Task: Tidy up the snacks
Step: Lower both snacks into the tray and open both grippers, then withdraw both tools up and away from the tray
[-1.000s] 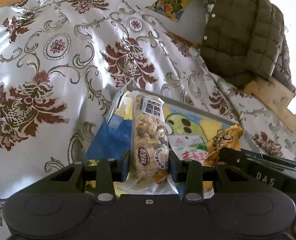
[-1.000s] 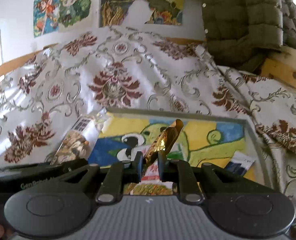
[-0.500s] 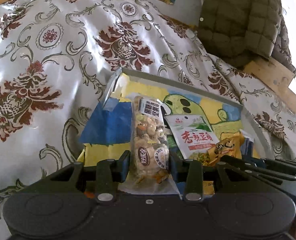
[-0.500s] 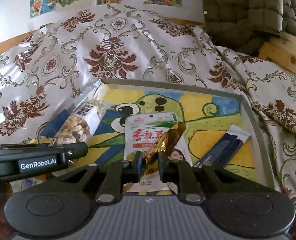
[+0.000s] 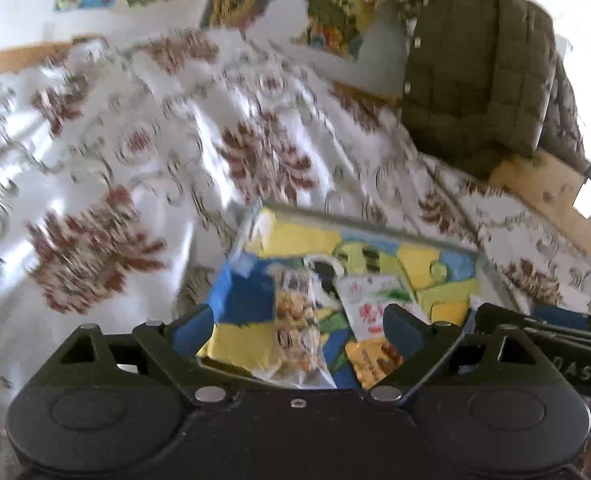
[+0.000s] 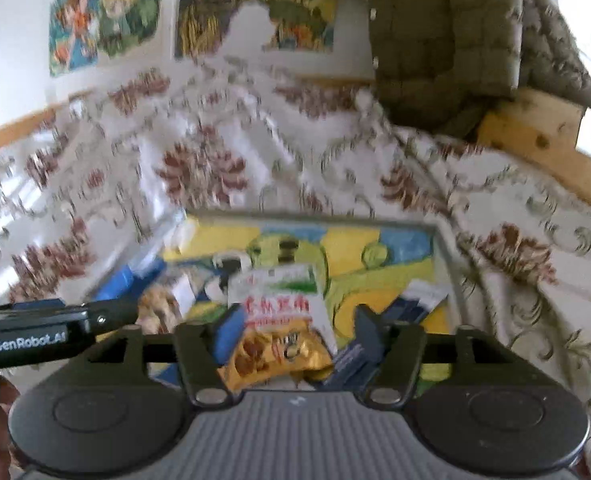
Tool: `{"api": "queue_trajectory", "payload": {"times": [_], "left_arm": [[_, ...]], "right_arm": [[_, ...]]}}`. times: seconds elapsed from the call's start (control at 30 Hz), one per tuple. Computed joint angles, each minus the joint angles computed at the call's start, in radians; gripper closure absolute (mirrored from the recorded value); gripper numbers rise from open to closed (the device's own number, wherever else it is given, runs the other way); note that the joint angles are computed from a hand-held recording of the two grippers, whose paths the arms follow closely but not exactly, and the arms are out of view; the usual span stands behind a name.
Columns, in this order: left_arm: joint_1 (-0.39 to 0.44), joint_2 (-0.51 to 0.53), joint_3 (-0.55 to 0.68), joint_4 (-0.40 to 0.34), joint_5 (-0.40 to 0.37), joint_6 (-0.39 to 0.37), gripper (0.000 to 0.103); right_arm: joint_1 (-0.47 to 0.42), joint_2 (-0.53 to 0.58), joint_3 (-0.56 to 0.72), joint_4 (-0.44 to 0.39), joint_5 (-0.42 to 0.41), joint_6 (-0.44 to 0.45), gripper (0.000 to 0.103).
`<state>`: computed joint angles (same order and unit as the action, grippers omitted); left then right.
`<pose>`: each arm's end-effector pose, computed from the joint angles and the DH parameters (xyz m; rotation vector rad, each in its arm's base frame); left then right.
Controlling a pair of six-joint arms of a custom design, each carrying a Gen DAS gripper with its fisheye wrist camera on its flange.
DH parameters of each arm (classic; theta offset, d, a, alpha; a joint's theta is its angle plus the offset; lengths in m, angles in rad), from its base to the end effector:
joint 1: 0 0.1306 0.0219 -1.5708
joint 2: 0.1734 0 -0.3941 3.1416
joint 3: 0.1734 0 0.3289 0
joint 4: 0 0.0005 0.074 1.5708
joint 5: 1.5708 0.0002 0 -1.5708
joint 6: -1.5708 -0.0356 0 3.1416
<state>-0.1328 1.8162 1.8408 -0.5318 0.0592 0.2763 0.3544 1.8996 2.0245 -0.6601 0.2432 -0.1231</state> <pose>0.6009 -0.0829 0.4453 -0.1136 2.0888 -0.3106 0.5951 0.2105 0.4615 -0.0963 2.0866 0.0333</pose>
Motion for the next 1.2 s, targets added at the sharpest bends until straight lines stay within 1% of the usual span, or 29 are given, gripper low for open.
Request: {"api": "queue_trajectory", "payload": {"times": [0.03,0.07,0.1,0.2,0.23,0.27,0.33,0.4,0.47,0.5,0.53,0.67,0.73,0.8,0.97,1.1,1.2], "left_arm": [[0.000,-0.023,-0.022,0.019,-0.010,0.002,0.003],[-0.001,-0.049,-0.048,0.043,-0.022,0.007,0.001],[-0.001,-0.070,-0.066,0.056,-0.027,0.013,0.001],[0.003,-0.133,-0.111,0.058,0.010,0.022,0.001],[0.004,-0.159,-0.136,0.064,0.015,0.022,0.001],[0.002,-0.187,-0.166,0.075,0.010,0.023,0.001],[-0.004,-0.246,-0.229,0.090,-0.015,0.028,0.001],[-0.010,-0.295,-0.265,0.060,-0.039,0.021,0.001],[-0.013,-0.334,-0.280,0.000,-0.050,0.016,0.001],[-0.012,-0.359,-0.298,-0.008,-0.052,0.017,0.001],[-0.012,-0.387,-0.324,-0.004,-0.059,0.017,0.001],[-0.020,-0.489,-0.422,0.009,-0.125,-0.004,0.001],[-0.025,-0.526,-0.451,-0.010,-0.152,-0.008,0.001],[-0.030,-0.563,-0.478,-0.027,-0.168,-0.008,0.001],[-0.046,-0.645,-0.539,-0.045,-0.195,-0.014,0.001],[-0.063,-0.712,-0.611,-0.058,-0.207,-0.044,0.001],[-0.070,-0.755,-0.645,-0.097,-0.220,-0.043,0.001]], "right_arm": [[0.002,-0.024,-0.030,0.035,0.011,0.003,0.021],[0.003,-0.044,-0.054,0.064,0.017,0.007,0.018],[0.004,-0.065,-0.079,0.093,0.019,0.013,0.017],[0.008,-0.136,-0.170,0.180,0.024,0.021,0.008],[0.009,-0.164,-0.210,0.214,0.026,0.022,0.003],[0.011,-0.186,-0.241,0.233,0.027,0.024,0.001],[0.015,-0.227,-0.294,0.257,0.031,0.034,0.001],[0.022,-0.264,-0.337,0.270,0.040,0.039,0.001],[0.032,-0.310,-0.393,0.306,0.054,0.035,0.000],[0.037,-0.329,-0.413,0.315,0.062,0.030,0.000],[0.042,-0.350,-0.432,0.315,0.073,0.016,0.000],[0.059,-0.427,-0.503,0.326,0.096,-0.060,0.000],[0.070,-0.469,-0.547,0.345,0.102,-0.082,0.000],[0.082,-0.510,-0.590,0.346,0.105,-0.095,0.000],[0.129,-0.594,-0.684,0.303,0.141,-0.112,0.000],[0.169,-0.636,-0.731,0.249,0.151,-0.151,0.000],[0.199,-0.653,-0.743,0.194,0.168,-0.199,0.000]]}}
